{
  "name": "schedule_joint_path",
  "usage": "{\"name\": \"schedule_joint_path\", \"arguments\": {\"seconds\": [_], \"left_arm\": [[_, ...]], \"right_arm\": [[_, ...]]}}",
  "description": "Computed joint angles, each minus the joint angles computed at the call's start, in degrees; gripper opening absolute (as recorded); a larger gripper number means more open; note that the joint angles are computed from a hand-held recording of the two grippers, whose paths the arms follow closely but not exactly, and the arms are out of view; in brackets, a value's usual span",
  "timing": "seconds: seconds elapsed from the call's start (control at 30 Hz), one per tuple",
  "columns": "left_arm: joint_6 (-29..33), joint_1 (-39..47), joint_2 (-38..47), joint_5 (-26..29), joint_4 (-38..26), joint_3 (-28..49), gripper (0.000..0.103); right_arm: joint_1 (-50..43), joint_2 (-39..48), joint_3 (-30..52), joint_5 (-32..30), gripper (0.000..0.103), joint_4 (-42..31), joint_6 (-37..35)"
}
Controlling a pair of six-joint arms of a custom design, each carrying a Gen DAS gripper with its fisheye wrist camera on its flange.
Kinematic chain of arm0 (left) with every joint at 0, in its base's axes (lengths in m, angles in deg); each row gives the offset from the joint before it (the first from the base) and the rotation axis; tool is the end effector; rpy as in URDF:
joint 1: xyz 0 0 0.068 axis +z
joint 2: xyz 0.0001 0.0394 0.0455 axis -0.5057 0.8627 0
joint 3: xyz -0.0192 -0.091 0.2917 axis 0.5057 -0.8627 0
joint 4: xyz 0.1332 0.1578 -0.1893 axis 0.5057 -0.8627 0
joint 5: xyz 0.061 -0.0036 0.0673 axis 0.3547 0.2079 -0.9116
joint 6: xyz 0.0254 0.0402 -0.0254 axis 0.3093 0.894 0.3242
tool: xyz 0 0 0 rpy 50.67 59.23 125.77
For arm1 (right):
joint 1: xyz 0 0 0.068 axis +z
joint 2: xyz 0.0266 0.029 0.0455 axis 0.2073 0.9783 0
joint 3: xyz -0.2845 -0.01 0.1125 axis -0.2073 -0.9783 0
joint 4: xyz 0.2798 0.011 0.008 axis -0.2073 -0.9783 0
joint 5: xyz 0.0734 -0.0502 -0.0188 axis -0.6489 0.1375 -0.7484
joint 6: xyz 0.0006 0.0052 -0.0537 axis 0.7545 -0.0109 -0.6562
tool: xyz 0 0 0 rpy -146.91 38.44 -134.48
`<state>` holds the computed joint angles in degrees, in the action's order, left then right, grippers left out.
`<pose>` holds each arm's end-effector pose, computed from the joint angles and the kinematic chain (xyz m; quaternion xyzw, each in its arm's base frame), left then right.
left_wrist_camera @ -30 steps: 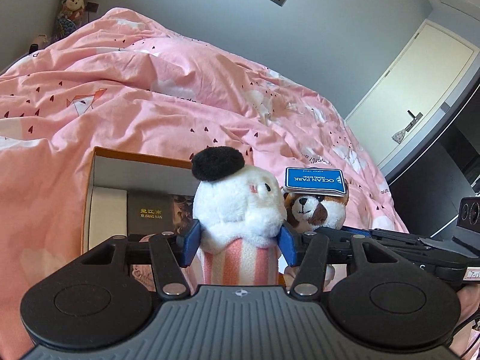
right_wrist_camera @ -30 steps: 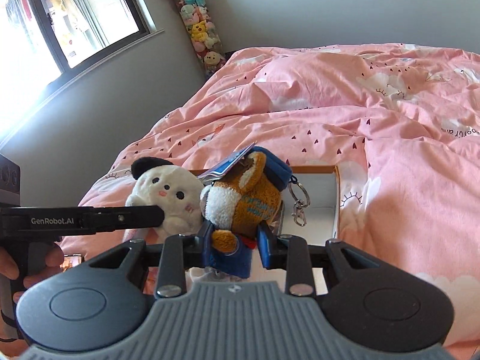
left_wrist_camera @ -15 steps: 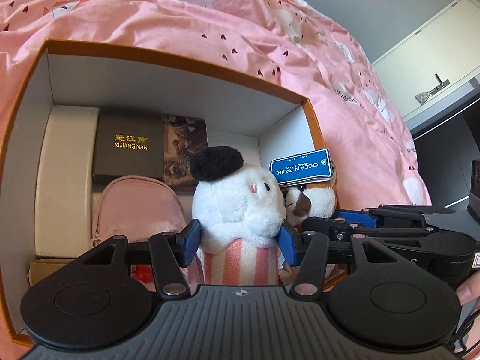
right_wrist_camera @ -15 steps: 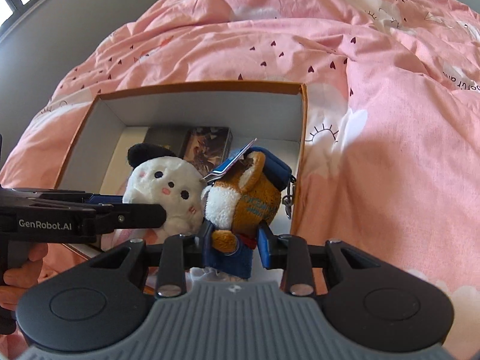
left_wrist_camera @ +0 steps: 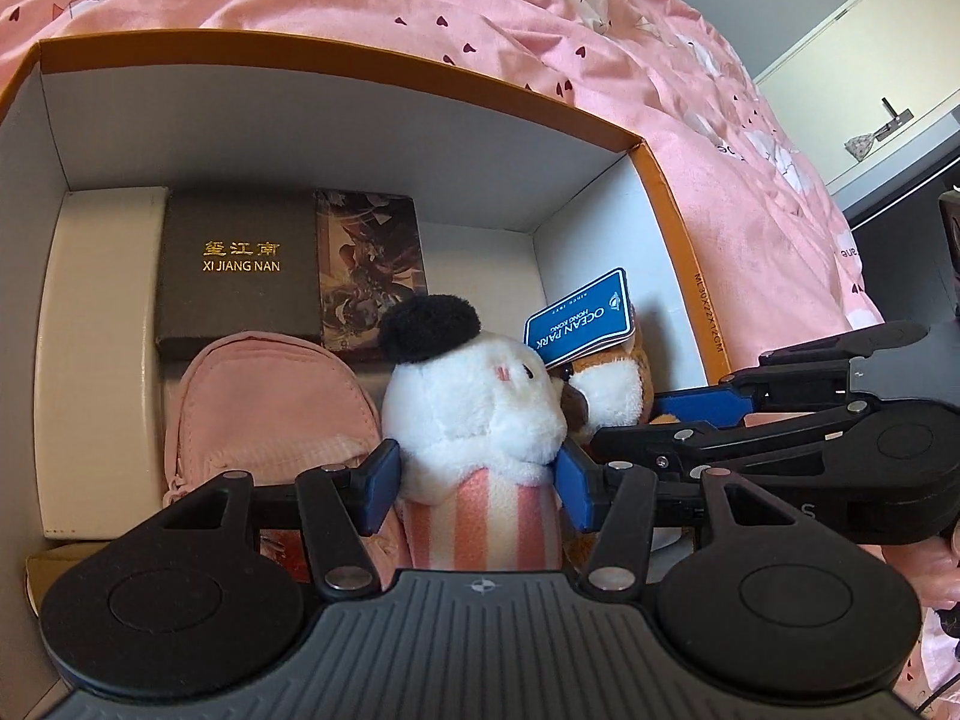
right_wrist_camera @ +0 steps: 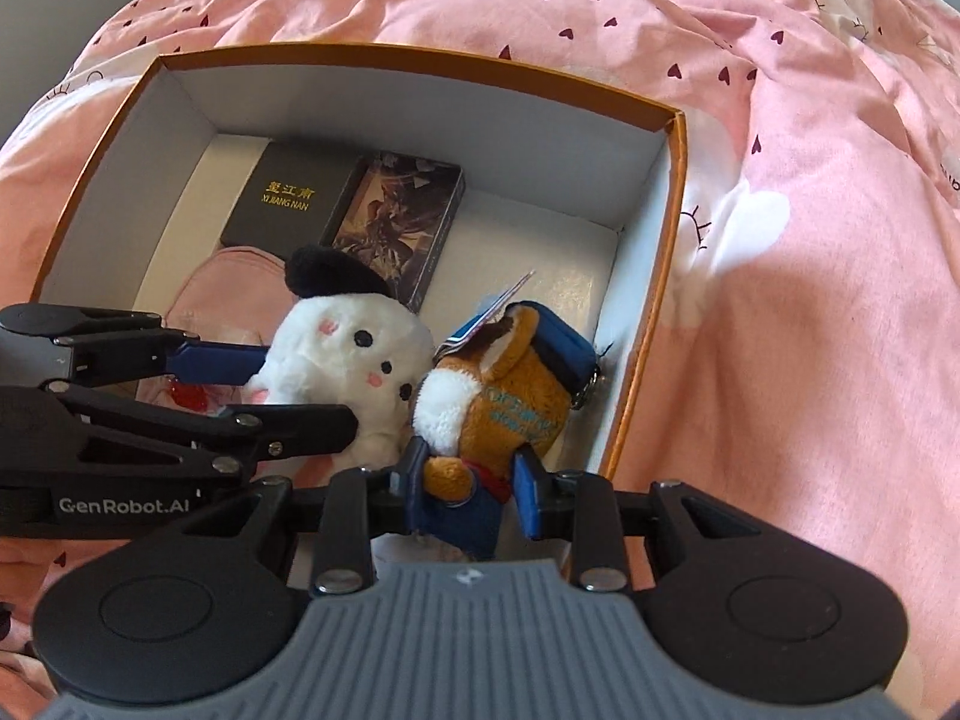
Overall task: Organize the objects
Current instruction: 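Lower both plushes into the shoebox and open both grippers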
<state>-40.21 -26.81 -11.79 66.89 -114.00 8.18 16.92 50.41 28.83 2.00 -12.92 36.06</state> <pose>0.1838 -0.0058 0.1762 0.0144 0.9541 -0.2406 0.1778 0.2112 0.0223 0.1995 -0.0998 0.9860 0.0543 0.1216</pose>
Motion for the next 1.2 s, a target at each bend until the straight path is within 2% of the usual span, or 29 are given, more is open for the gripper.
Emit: {"name": "schedule_joint_path", "arguments": {"seconds": [0.13,0.27,0.3,0.43,0.5,0.53,0.6,0.7,0.93,1.2], "left_arm": [[2.95,2.11,0.38,2.25,-1.26,0.13,0.064],[7.64,5.55,-0.5,6.77,-6.12,2.46,0.073],[8.93,6.11,-0.98,7.13,-7.69,3.14,0.073],[12.98,5.6,-2.13,5.33,-12.33,5.48,0.059],[13.93,4.05,-1.47,4.16,-13.51,6.23,0.045],[14.06,3.27,-1.51,3.57,-13.58,6.07,0.042],[12.58,1.07,-1.38,1.44,-12.62,5.46,0.032],[10.14,-1.44,-0.67,-0.38,-10.57,3.94,0.031],[8.05,-2.34,-0.23,-1.68,-9.21,2.46,0.03],[2.77,-5.49,-0.68,-5.23,-8.13,1.51,0.033]], "right_arm": [[1.7,0.68,-0.16,1.99,0.033,0.57,-0.67],[1.04,-0.2,0.44,0.53,0.035,-0.42,-1.3],[0.84,-0.72,0.64,0.31,0.036,-0.93,-1.32],[1.21,-3.87,1.96,0.21,0.038,-3.31,-1.76],[1.85,-4.77,2.9,0.05,0.038,-4.7,-1.89],[2.04,-5.1,3.14,-0.03,0.036,-5.28,-2.08],[2.65,-5.25,3.3,0.01,0.03,-6.02,-2.37],[3.39,-5.05,2.64,0.56,0.024,-6.23,-2.63],[2.44,-3.66,0.9,-0.52,0.022,-4.75,-3.5],[4.3,-1.04,-1.19,-0.05,0.015,-2.01,-1.86]]}}
